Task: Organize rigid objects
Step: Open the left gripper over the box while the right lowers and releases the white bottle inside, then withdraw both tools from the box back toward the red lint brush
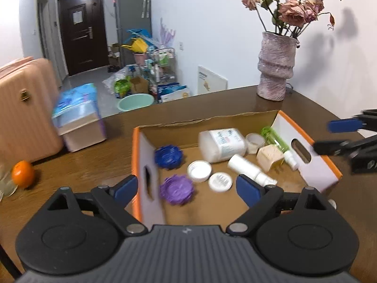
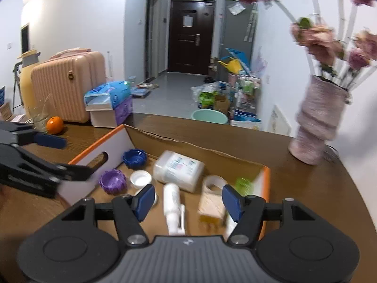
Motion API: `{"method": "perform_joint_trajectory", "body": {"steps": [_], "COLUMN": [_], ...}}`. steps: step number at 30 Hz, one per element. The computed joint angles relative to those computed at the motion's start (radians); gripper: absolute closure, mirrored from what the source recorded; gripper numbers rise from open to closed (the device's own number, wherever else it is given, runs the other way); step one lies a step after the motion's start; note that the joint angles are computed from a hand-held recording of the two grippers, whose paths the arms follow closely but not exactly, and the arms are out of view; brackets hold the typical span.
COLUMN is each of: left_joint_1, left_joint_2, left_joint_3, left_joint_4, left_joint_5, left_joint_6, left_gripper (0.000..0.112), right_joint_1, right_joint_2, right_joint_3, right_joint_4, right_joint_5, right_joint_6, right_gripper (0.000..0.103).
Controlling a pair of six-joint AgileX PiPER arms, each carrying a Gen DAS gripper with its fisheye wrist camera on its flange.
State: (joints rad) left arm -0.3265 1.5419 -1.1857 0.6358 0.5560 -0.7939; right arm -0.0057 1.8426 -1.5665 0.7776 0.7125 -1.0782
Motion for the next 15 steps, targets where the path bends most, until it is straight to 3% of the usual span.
{"method": "perform_joint_trajectory", "body": {"steps": [5,10,15], "left_joint_1": [-0.059,-0.207,-0.41], "left_joint_2": [-0.154,-0.275,-0.369], "left_joint_3": [0.137,0.275,0.412], "left_joint_4": [0.131,0.404,0.703], "left_joint_5": [0.027,0.078,0.202], "left_joint_6": [-0.175,-0.477,-0.813], "left_gripper": [0.013,0.011,0.009], "right_joint_1": [-0.115,-0.223,-0.29], "right_joint_2": [-0.116,-0.221,-0.348], "right_joint_3": [0.144,0.307,0.489], "right_joint_4": [0.107,0.257,0.409], "right_joint_5": [0.001,0.035,0.028], "right_joint_6": [-0.083,-0.196,-0.376], "right_gripper": [0.038,0.034,0.026]}}
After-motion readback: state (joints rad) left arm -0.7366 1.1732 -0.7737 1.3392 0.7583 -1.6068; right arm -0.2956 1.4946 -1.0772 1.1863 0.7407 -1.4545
